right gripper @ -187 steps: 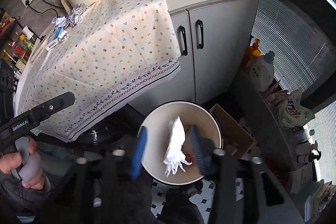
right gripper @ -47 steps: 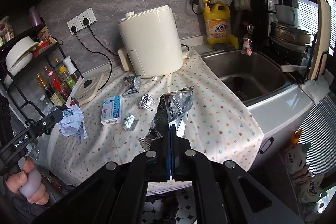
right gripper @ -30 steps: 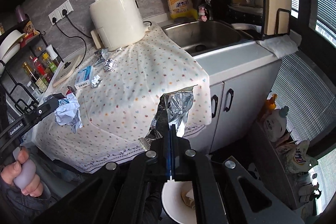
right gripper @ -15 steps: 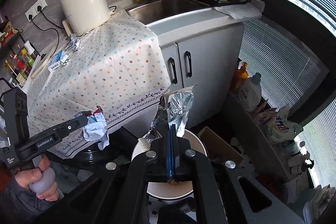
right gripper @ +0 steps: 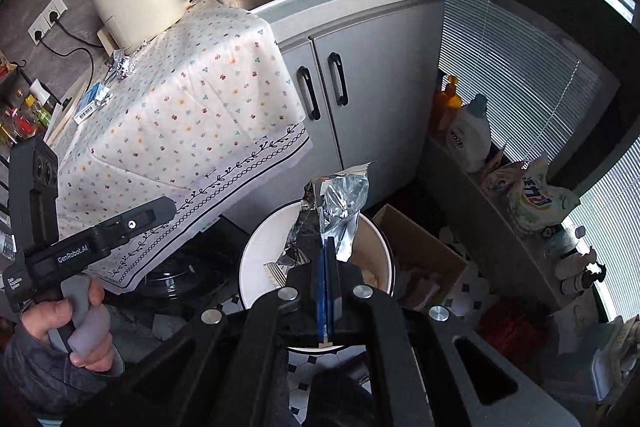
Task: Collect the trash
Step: 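Open the right tool over the bin to drop the silver foil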
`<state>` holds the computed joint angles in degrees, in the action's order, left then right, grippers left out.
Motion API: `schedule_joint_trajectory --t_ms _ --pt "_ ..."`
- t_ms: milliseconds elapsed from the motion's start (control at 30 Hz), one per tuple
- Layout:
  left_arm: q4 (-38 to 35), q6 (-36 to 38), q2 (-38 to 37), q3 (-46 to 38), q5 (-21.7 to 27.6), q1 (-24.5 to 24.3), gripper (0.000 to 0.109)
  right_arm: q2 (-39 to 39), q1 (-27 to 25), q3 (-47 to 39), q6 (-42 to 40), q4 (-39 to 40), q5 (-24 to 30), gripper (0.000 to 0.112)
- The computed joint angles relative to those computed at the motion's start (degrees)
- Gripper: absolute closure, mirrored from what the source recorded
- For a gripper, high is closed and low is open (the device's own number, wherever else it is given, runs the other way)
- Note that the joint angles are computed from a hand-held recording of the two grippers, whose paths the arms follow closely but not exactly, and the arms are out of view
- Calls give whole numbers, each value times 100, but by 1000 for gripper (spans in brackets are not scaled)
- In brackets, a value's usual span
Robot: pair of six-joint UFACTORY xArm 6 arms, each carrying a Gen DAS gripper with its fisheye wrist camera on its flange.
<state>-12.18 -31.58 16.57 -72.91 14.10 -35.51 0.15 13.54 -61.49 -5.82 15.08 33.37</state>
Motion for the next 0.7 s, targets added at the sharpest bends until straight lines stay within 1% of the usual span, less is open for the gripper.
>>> schedule_joint_trajectory --t_ms 233,367,400,433,467,500,533,567,700 --pt "1220 -1241 -800 862 170 300 31 432 172 -347 -286 331 142 111" --pt "1932 -1949 -1218 1193 358 449 30 664 314 -534 -531 569 253 110" --pt "2061 -2081 -1314 1267 402 481 30 738 351 -601 -558 609 329 107" --pt "2186 -2208 -1391 1320 448 505 30 835 374 -686 -556 597 458 107" --pt "2316 -2336 -1479 1384 487 532 30 996 387 -859 -499 505 757 105" --pt "2426 -2444 -1552 1439 516 559 30 1142 382 -1008 -424 447 1030 96" --pt "2528 -2548 -1625 1491 546 585 30 1203 375 -1040 -212 360 1082 65" --pt "2608 -2638 -1684 1526 583 610 30 1175 358 -966 -68 363 980 51" --pt "2841 -2836 -1882 1613 639 701 30 1197 299 -1065 -83 391 1003 53"
